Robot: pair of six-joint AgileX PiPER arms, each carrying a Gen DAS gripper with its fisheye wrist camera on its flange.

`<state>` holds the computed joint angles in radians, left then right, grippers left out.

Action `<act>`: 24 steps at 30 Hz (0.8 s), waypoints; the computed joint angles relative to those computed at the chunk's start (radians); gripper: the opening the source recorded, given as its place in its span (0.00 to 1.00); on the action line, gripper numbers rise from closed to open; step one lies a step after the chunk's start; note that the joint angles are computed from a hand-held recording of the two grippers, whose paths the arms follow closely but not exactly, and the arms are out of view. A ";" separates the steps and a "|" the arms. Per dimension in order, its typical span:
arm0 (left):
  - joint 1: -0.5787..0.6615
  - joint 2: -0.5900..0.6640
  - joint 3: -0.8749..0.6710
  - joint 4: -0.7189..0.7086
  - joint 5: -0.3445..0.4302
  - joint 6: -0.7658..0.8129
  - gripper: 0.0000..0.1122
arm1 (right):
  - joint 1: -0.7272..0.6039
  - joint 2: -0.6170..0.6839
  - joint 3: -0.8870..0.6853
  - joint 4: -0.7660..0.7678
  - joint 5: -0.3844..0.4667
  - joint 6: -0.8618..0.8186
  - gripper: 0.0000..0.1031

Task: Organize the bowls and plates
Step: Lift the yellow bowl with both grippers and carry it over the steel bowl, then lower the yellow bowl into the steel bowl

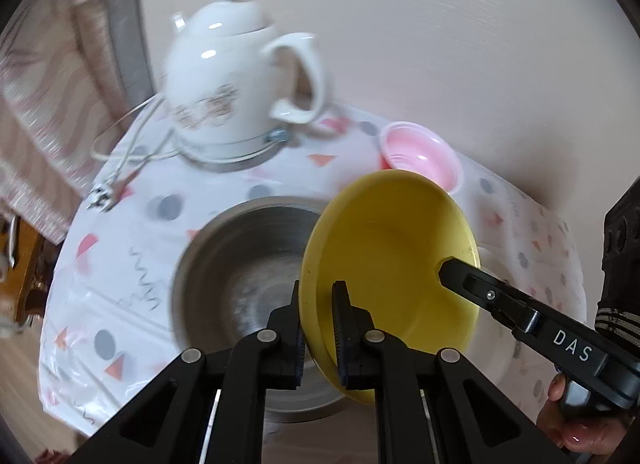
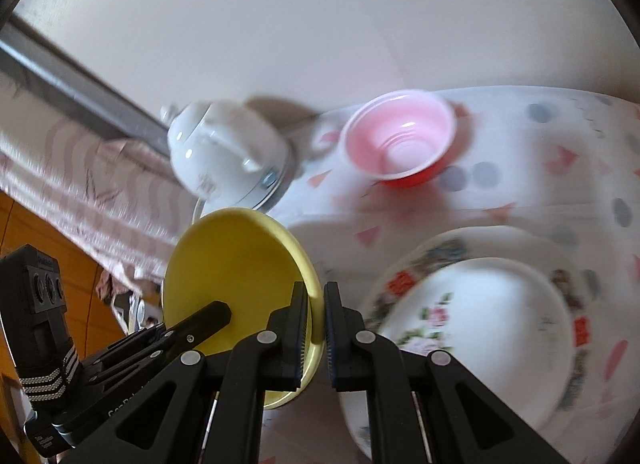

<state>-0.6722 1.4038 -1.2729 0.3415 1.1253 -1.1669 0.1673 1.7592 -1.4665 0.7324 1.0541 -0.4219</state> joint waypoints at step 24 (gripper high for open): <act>0.107 -0.032 0.182 -0.066 -0.069 0.058 0.13 | 0.160 0.084 -0.040 -0.153 -0.034 0.096 0.08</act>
